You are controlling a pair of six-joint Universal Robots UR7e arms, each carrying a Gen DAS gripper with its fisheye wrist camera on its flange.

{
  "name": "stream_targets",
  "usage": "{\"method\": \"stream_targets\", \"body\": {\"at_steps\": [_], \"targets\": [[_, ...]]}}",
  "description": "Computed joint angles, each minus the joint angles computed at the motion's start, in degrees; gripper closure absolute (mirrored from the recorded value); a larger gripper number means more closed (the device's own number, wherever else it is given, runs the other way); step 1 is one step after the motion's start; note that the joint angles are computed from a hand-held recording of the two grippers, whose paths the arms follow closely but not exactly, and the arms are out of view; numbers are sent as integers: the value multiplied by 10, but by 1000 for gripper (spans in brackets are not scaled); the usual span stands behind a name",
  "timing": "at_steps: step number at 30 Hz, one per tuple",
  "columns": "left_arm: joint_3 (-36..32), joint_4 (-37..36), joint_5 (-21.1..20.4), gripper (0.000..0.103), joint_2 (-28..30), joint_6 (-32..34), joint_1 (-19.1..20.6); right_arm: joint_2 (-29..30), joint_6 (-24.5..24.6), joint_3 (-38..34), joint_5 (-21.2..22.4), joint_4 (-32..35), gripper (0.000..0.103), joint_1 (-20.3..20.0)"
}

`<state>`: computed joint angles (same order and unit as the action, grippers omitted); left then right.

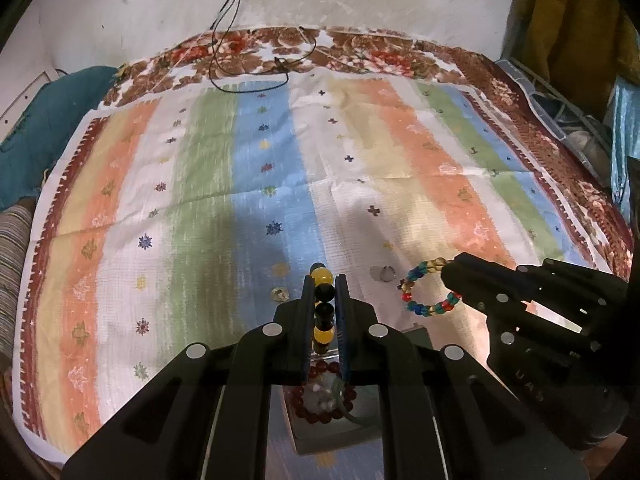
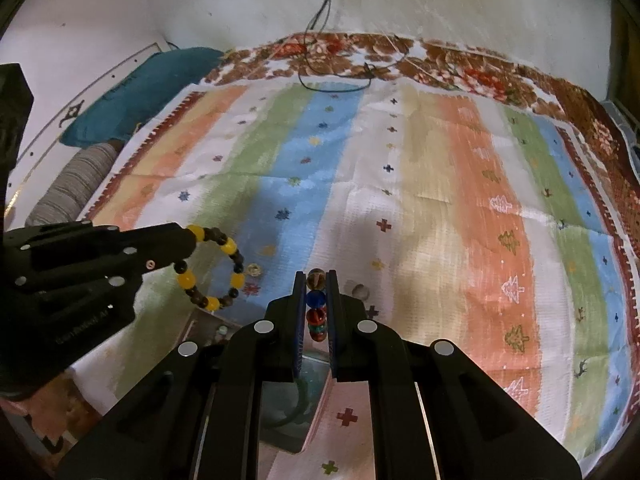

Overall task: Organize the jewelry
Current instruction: 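Lift both held bracelets and carry them toward the silver tin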

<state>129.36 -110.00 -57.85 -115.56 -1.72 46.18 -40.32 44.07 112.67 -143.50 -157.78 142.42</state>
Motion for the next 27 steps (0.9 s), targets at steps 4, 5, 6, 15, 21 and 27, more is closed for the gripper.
{"method": "stream_targets", "body": {"at_steps": [4,5,6,15,21,27], "targets": [[-2,17,-8,94,-19,-13,-10,-2,-2,2,-1,-9,93,15],[-2,21,-9,94,-24,-15,-13,-2,-2,3,-2,-9,92,18],[-2,25,-11,94,-30,-18,-17,-2,-2,3,-2,-10,93,21],[-4,62,-26,94,-77,-40,-41,-2,8,6,-7,-13,93,42],[1,83,-22,94,-100,-48,-54,-1,21,9,-2,-3,93,53],[6,107,-14,94,-125,-63,-76,1,39,11,1,7,93,63]]}}
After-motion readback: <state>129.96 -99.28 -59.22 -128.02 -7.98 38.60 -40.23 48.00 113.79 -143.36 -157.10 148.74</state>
